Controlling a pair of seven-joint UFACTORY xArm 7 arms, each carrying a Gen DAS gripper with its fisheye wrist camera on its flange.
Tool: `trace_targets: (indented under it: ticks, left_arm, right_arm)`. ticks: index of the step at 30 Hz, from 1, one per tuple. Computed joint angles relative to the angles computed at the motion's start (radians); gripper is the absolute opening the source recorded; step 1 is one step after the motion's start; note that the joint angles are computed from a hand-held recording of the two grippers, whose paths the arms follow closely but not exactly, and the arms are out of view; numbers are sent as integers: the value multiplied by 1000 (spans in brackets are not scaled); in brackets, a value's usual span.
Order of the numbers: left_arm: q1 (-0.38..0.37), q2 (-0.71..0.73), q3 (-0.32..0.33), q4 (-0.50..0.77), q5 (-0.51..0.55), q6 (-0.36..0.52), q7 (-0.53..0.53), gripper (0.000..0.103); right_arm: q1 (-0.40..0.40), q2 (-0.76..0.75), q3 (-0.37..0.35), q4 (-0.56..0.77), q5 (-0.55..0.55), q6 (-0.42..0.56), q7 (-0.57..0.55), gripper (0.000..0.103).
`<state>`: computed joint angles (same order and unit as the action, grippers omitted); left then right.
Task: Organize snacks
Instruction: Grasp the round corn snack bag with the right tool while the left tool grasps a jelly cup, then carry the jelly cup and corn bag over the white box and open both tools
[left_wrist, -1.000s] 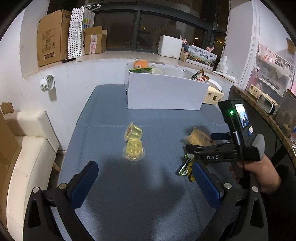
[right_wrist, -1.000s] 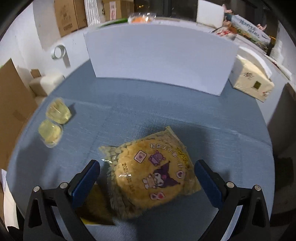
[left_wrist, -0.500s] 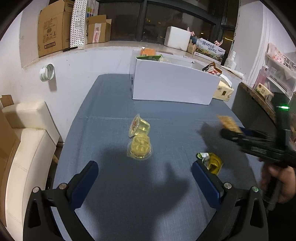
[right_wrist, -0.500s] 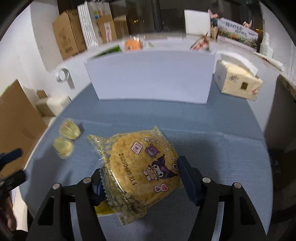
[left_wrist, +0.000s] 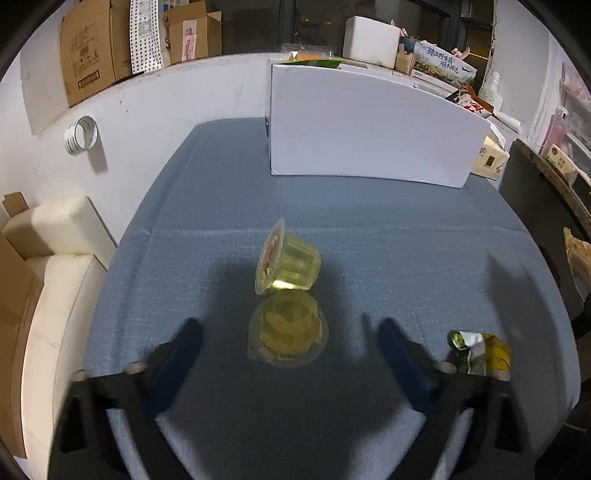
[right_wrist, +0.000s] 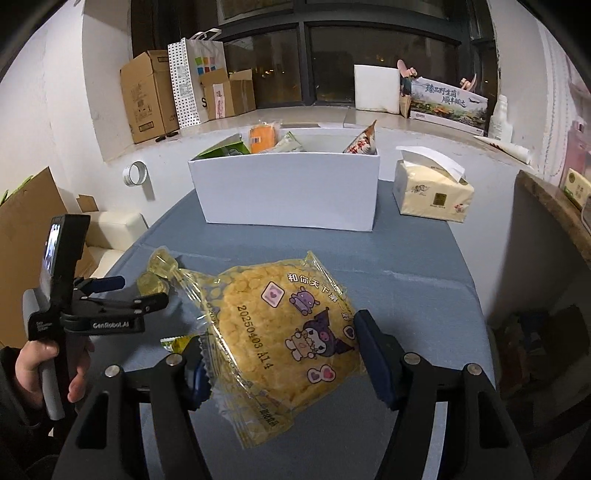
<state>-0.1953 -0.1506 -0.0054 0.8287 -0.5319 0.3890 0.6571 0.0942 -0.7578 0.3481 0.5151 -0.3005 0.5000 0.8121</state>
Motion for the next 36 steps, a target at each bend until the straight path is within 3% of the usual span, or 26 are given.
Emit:
trace_targets:
  ticks: [1,3,6,14,21,26,30,36]
  left_arm:
    - [9,9,-9,2,40,-4,-26,46]
    - [6,15,3,15,12,18,2,42]
    - [2,8,25,30,-92,69,82,42]
    - [-12,-133,71,-9,-235,110,221,42]
    - [-74,-218,104,40,-290,131,288,42]
    - [-107,-129,89,201,-307,125,295,42]
    - [-84,5,32,381,-265,91,245,42]
    - [-31,315,-54,760,-83,131,60,42]
  right_arm:
    - [1,0,-1,-2,1,-1,1,71]
    - [6,4,-2,-5,3,-5,0,71]
    - [8,16,5,-2,0,-9,-1,71]
    - [17,21,-1,-6,2,-15,-3,71]
    - [-1,37,-12,15,-4,-57,-15,71]
    - [-39,109,-57,97,-2,-138,-60,72]
    - [-101,207,-79,210,-16,-193,-105,71]
    - [-89,447,-180,436,63,-216,-185,72]
